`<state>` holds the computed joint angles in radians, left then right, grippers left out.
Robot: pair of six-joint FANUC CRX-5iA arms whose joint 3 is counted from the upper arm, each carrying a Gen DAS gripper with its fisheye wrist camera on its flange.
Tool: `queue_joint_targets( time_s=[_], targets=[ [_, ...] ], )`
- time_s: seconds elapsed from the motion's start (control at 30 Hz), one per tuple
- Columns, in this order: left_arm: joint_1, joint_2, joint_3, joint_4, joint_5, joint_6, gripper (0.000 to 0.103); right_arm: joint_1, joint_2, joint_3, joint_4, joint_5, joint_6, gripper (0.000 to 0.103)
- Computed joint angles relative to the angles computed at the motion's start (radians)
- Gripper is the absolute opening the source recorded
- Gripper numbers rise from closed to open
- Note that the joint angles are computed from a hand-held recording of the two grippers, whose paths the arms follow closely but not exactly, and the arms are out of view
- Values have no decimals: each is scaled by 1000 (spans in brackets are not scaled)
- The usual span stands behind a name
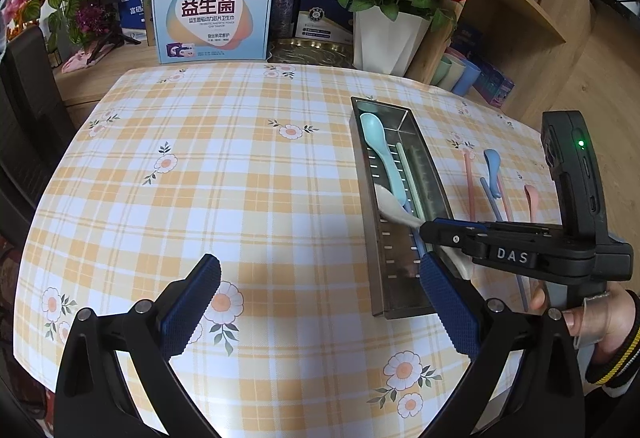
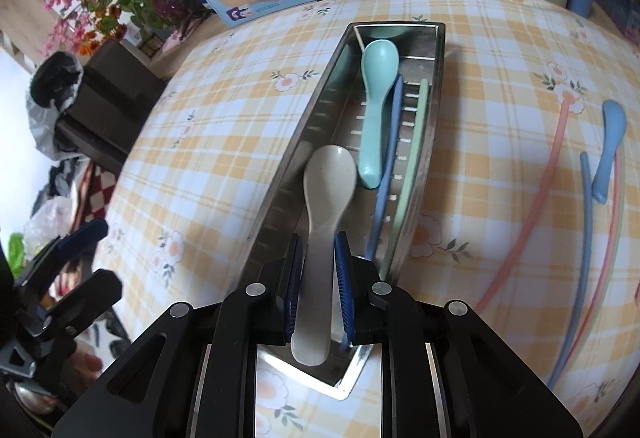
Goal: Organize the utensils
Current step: 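Carry the white spoon into the steel tray and open the right gripper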
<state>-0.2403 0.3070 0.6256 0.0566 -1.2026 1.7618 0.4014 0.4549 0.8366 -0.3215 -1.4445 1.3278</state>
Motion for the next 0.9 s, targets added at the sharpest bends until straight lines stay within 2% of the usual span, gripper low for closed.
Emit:
queue_joint_targets(
  time_s=[0.17,0.23,0.3,0.37,0.47,0.53,0.63,0.7,0.9],
  targets=[
    [-11,12,22,-8,-10,11,97,-17,-16,-13,-66,6,24,24],
    [-16,16,31,-10,-12,18,97,-21,-42,-42,-73,40,38,31],
    [-23,21,40,-16,-15,24,97,-21,-68,-73,-56,81,46,49],
    [-28,25,49,-23,-18,30,97,-18,-107,-122,-24,141,67,49],
    [-37,29,50,-22,-4,37,97,-26,-143,-166,8,193,78,59],
    [-49,36,65,-35,-2,54,97,-43,-165,-192,4,225,79,61],
    [-63,46,87,-51,-1,74,97,-68,-199,-232,9,275,79,70],
    [-76,53,102,-67,4,81,97,-80,-211,-246,31,289,69,80],
    [-116,113,201,-88,-37,84,97,-117,-275,-351,83,391,62,86]
  ],
)
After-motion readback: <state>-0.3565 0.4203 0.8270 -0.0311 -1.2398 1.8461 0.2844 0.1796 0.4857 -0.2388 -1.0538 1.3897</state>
